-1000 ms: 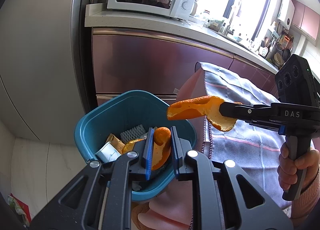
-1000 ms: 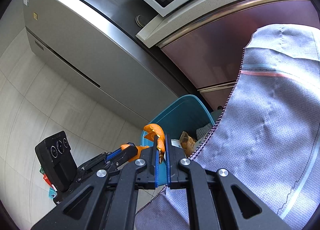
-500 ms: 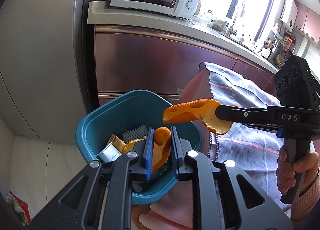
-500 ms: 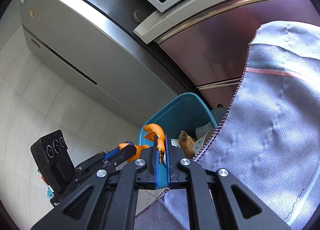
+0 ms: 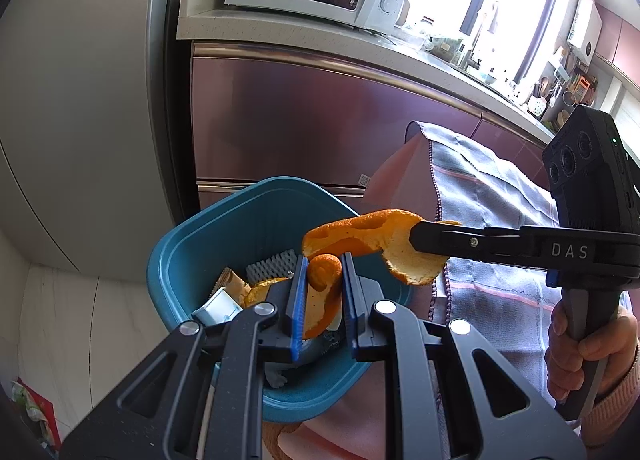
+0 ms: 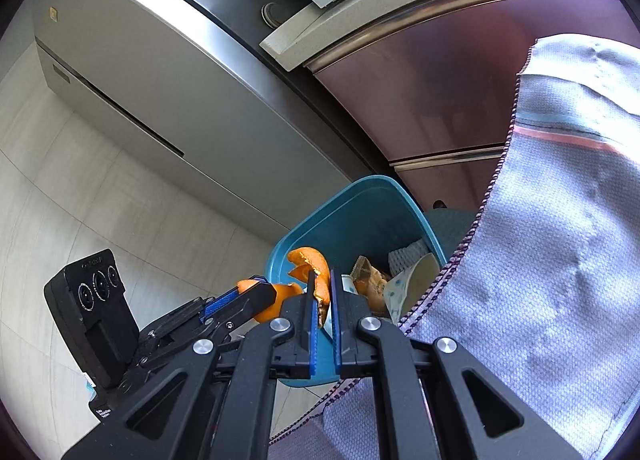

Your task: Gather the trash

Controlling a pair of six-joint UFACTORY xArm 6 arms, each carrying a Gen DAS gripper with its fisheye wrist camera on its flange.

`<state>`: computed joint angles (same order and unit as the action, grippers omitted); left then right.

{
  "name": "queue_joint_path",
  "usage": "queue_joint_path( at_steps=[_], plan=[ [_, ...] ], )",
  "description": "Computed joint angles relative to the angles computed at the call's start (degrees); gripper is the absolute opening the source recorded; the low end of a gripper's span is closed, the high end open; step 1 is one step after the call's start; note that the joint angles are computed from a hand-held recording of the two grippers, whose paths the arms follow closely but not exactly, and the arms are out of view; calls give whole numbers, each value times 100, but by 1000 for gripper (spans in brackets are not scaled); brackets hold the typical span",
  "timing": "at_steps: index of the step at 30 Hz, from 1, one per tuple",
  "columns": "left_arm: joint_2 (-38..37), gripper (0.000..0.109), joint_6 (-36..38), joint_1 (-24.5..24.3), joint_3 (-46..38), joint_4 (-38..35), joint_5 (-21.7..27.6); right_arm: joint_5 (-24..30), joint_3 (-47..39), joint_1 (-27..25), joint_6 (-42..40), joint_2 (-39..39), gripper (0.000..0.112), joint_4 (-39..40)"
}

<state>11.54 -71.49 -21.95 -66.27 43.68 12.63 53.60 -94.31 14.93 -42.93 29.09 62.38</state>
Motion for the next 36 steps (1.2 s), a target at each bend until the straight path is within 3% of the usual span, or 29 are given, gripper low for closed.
queue_joint_path(
  at_steps=[12, 21, 23, 30, 33, 36],
  plan=[
    [375, 17, 496, 51, -214, -688, 3, -158, -589, 274, 505, 451, 7, -693],
    [765, 18, 962, 61, -504, -1258, 112, -164, -981, 453, 747, 728, 17, -1093],
    [799, 24, 959, 60, -530, -1285, 98, -203, -974, 456, 763, 723, 17, -1068],
    [662, 33, 409, 61, -406, -705, 14, -339, -539, 362, 459, 408, 22, -784],
    [446, 37, -202, 54, -251, -7, -43, -505, -121, 314, 132, 87, 31, -614],
    [164, 49, -1038, -21, -136, 1007, -2, -684, 402, 236, -293, -327, 36, -354]
  ],
)
